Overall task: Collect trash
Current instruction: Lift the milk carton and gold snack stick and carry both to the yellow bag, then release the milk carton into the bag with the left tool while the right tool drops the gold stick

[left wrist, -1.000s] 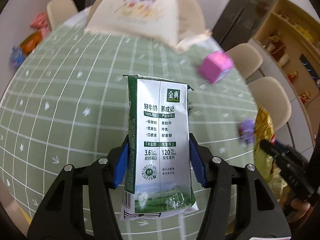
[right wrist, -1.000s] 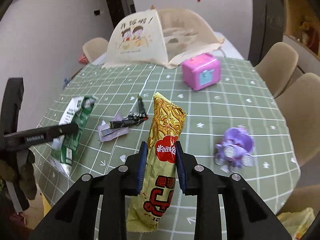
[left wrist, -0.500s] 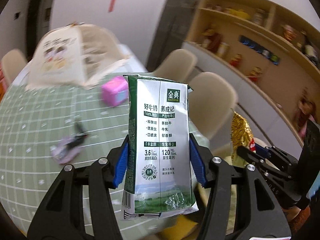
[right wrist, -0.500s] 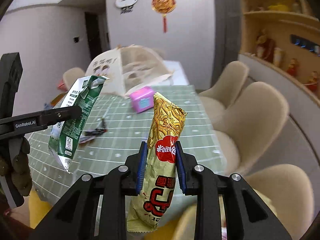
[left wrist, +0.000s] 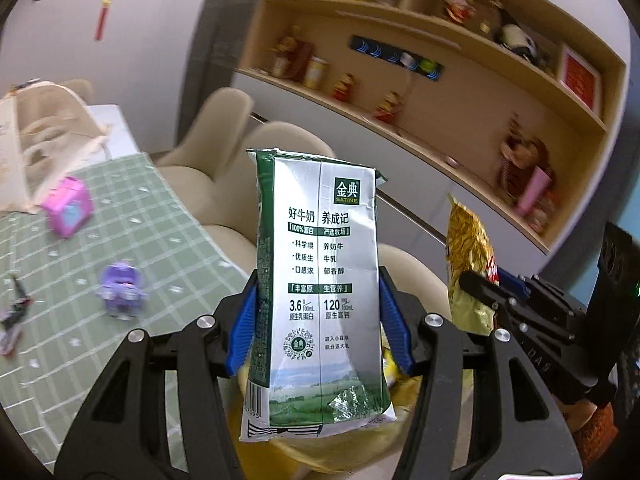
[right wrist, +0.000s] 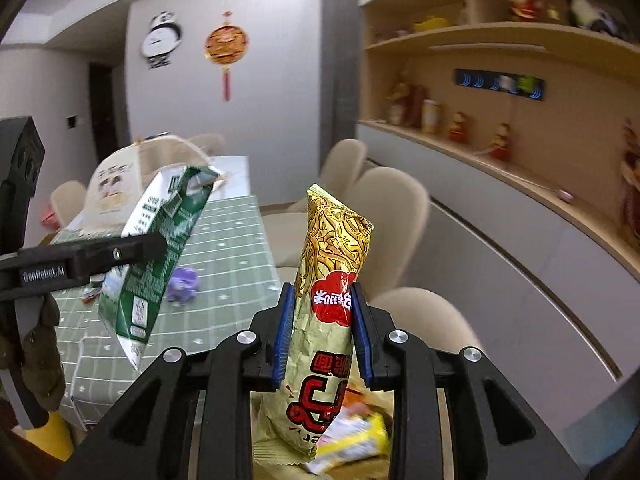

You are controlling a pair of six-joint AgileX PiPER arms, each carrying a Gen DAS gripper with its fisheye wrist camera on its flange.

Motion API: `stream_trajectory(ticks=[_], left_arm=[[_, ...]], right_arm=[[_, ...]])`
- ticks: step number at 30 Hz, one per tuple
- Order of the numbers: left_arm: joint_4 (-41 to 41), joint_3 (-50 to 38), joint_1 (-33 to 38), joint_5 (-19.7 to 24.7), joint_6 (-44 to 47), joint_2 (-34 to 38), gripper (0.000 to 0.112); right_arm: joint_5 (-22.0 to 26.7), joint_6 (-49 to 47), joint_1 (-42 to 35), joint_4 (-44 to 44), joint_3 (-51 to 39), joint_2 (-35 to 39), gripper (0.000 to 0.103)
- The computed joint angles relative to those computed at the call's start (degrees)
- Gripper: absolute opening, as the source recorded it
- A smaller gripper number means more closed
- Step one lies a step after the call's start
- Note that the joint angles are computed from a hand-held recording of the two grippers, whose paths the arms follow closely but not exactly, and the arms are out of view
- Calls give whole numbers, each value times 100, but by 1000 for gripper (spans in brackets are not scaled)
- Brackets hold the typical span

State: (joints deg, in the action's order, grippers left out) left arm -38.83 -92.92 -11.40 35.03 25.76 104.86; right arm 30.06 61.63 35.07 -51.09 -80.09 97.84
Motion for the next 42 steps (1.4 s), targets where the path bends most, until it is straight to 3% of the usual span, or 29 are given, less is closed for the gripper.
stream_trajectory(ticks=[10,18,26,31,40,42], left_arm=[[154,-501,-649,208,-388,886,52],[545,-1096,-868,573,-873,1710,52],[922,-1934,-1020,658,-1281,2367,52],[1518,-2246,-1256,757,-1529,2693,52],[2331,-2198,-1538,1325,-1548,2922,52],[2689,-2060,-1564,1185,-1731,2940,52]], right_arm=[[-386,794,-509,-423,1162,-682,27],[-698,805,-760,-300,1430,-677,27],[-905,920,-952,-202,1661,-716,27],[-966,949,-1040,-126,1734,-689,27],[-1191,905,-1265,117,1853,-627,27],[-1266,864,-1315,138,1859,-600,27]])
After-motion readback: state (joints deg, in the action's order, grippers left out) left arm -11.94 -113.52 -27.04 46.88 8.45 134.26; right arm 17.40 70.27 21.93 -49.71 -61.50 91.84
